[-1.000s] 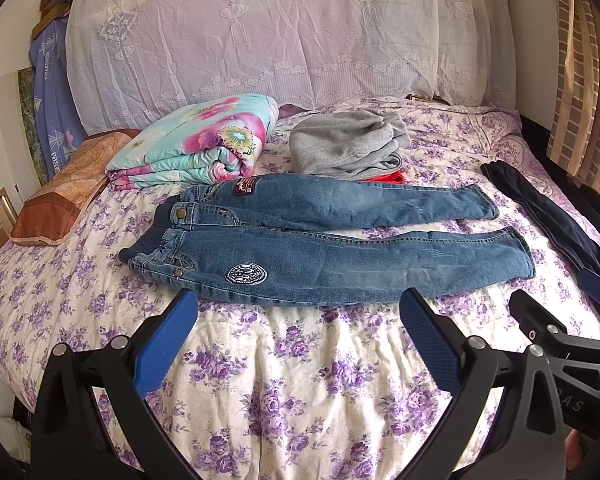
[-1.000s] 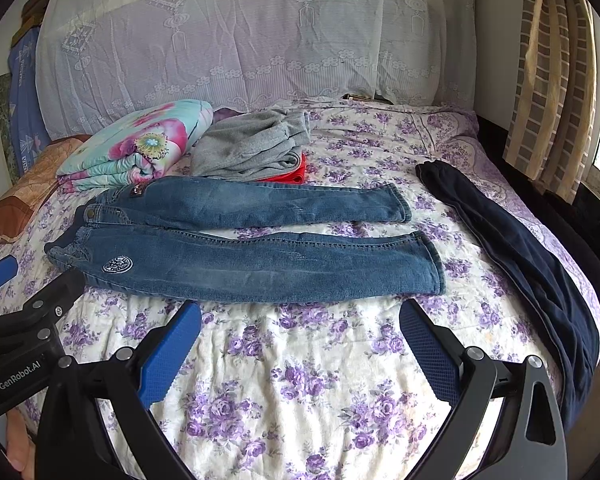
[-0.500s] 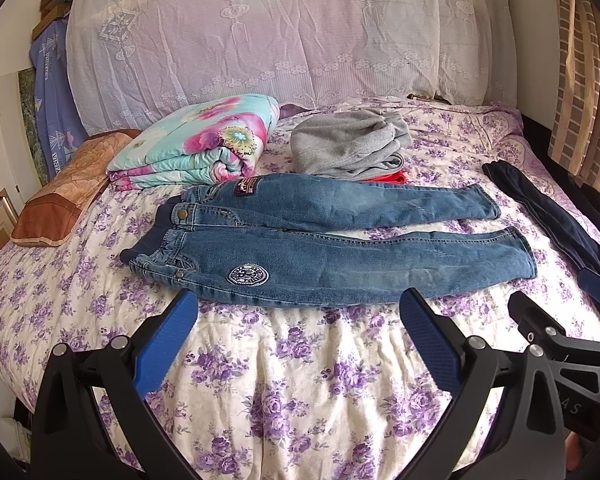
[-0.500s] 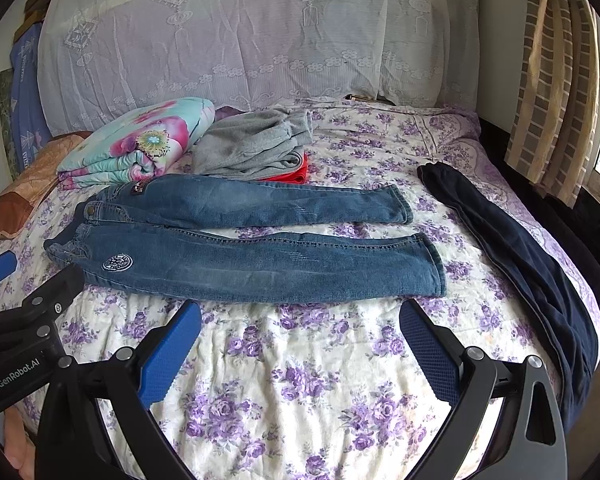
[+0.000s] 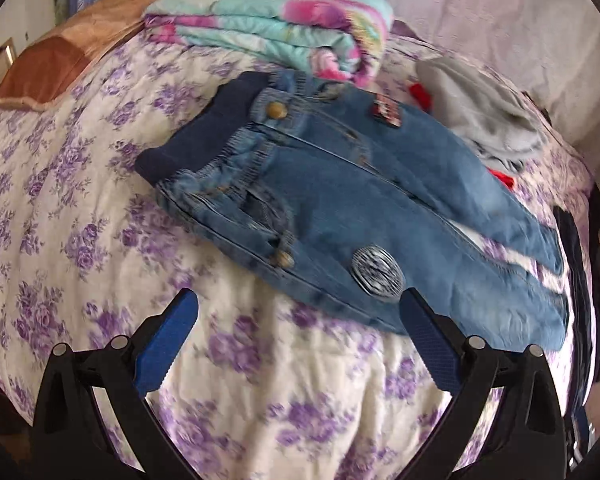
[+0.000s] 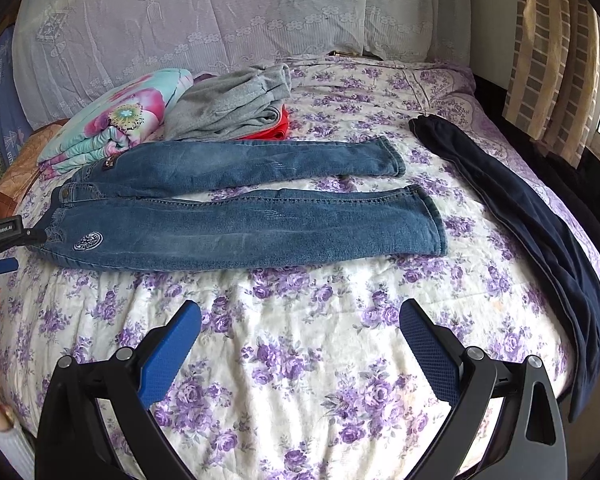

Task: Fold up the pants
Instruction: 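Grasp the jeans waistband with the left gripper while the right gripper grasps a leg hem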

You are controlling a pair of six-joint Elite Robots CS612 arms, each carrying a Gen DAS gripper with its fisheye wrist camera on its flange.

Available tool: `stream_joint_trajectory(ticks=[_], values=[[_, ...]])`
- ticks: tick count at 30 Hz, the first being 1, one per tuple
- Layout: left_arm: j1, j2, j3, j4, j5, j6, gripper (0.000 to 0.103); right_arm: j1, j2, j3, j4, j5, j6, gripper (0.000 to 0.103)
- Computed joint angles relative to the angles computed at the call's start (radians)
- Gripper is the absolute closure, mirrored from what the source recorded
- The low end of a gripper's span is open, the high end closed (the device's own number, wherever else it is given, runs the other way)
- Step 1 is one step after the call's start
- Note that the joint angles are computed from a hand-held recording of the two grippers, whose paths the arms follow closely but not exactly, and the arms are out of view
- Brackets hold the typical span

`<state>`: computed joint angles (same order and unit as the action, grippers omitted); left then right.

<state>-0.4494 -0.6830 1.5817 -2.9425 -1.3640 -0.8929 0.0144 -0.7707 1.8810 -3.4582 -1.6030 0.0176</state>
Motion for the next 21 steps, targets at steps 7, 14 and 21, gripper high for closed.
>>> stream_joint_trajectory(ticks=[7,14,21], values=[[0.069,0.069,-0.096,0.087,-0.119,-0.004,0.047,-0.007,0.001,0.001,0.015,-0.015,0.001,0.003],[0.039,0.058,-0.043,-0.012,-0.024,0.017,0.080,-0.039,0.010,-0.003,0.066,-0.035,0.018,0.003],[-0.023,0.005,0.115,-0.225,0.051,0.060,0.086,-0.152,0.027,-0.063,0.235,0.188,0.138,0.003]])
